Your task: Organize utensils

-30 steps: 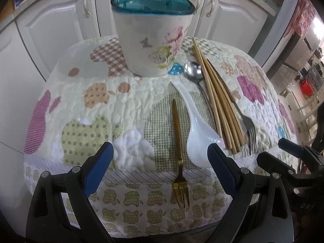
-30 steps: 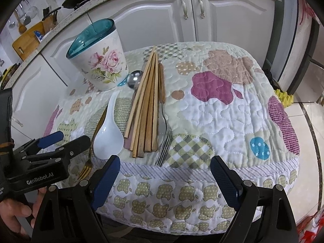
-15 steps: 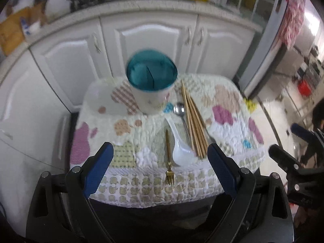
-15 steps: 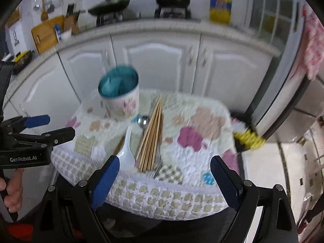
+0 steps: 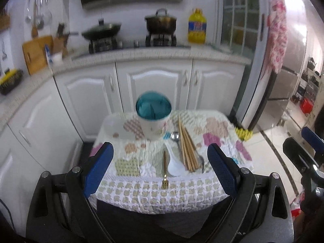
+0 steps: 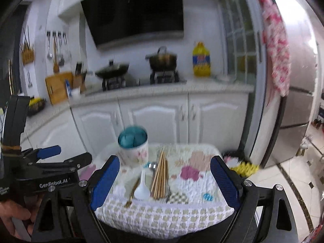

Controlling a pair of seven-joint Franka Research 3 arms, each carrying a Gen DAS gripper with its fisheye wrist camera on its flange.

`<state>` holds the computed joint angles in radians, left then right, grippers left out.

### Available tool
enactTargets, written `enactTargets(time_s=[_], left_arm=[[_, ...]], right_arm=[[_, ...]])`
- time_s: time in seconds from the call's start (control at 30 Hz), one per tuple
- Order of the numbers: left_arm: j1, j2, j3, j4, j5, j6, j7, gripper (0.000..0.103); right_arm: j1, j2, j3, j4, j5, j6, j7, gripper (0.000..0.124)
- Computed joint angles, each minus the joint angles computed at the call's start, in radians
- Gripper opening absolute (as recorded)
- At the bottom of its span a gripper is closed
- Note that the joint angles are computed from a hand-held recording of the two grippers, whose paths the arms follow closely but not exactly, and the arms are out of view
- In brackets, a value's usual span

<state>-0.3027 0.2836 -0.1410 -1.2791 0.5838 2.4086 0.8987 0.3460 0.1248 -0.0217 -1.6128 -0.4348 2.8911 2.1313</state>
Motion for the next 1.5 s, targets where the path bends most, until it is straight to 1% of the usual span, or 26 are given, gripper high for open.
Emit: enactTargets(time_s=[0.1,0.13,0.17,0.23,0.3,0.37,0.47,0.57,0.73,0.93,1.1,1.2,1.5], left_arm=[[-0.018,-0.083,0.009,-0.093,0.094,0.047,-0.077,0.094],[-0.022,-0.107,0.008,-0.119,0.131,0.053,-0.106,0.094],[-0.023,-0.135,0.003,-0.151,0.164,0.062,-0.130,0.094],[-0.015,-0.170,-0.010,-0.185,0.207,0.068,-0.158,0.094],[-0.004,-0.174,-0.021,-0.185,0.237,0.069,-0.180,0.094],[0.003,-0.155,-0.028,-0.157,0.243,0.049,-0.185,0.094],[0.009,-0.154,-0.032,-0.158,0.232,0.048,-0.189,0.094],[0.011,-0.164,-0.037,-0.181,0.231,0.059,-0.185,0.094],[0.015,-0.160,-0.043,-0.179,0.209,0.056,-0.169,0.094],[0.015,-0.158,-0.042,-0.180,0.188,0.055,-0.155,0.094],[0.018,-0.150,-0.043,-0.173,0.159,0.052,-0.133,0.094],[0.015,-0.146,-0.043,-0.168,0.151,0.048,-0.122,0.094],[0.012,-0.147,-0.041,-0.172,0.145,0.049,-0.122,0.094]], right_arm=[[0.014,-0.060,-0.020,-0.064,-0.143,0.049,0.143,0.090],[0.011,-0.084,-0.020,-0.086,-0.219,0.061,0.213,0.090],[0.004,-0.107,-0.015,-0.107,-0.301,0.076,0.286,0.090],[-0.020,-0.134,0.005,-0.131,-0.405,0.096,0.382,0.091],[-0.048,-0.143,0.028,-0.139,-0.451,0.118,0.422,0.091],[-0.072,-0.129,0.052,-0.113,-0.502,0.110,0.467,0.091],[-0.085,-0.123,0.067,-0.111,-0.472,0.111,0.441,0.091],[-0.097,-0.144,0.075,-0.136,-0.514,0.119,0.478,0.091],[-0.111,-0.144,0.093,-0.146,-0.481,0.127,0.440,0.092],[-0.110,-0.143,0.094,-0.159,-0.400,0.132,0.362,0.092],[-0.114,-0.144,0.097,-0.162,-0.396,0.134,0.359,0.092],[-0.112,-0.142,0.098,-0.161,-0.368,0.128,0.338,0.092],[-0.116,-0.149,0.101,-0.175,-0.339,0.130,0.316,0.092]])
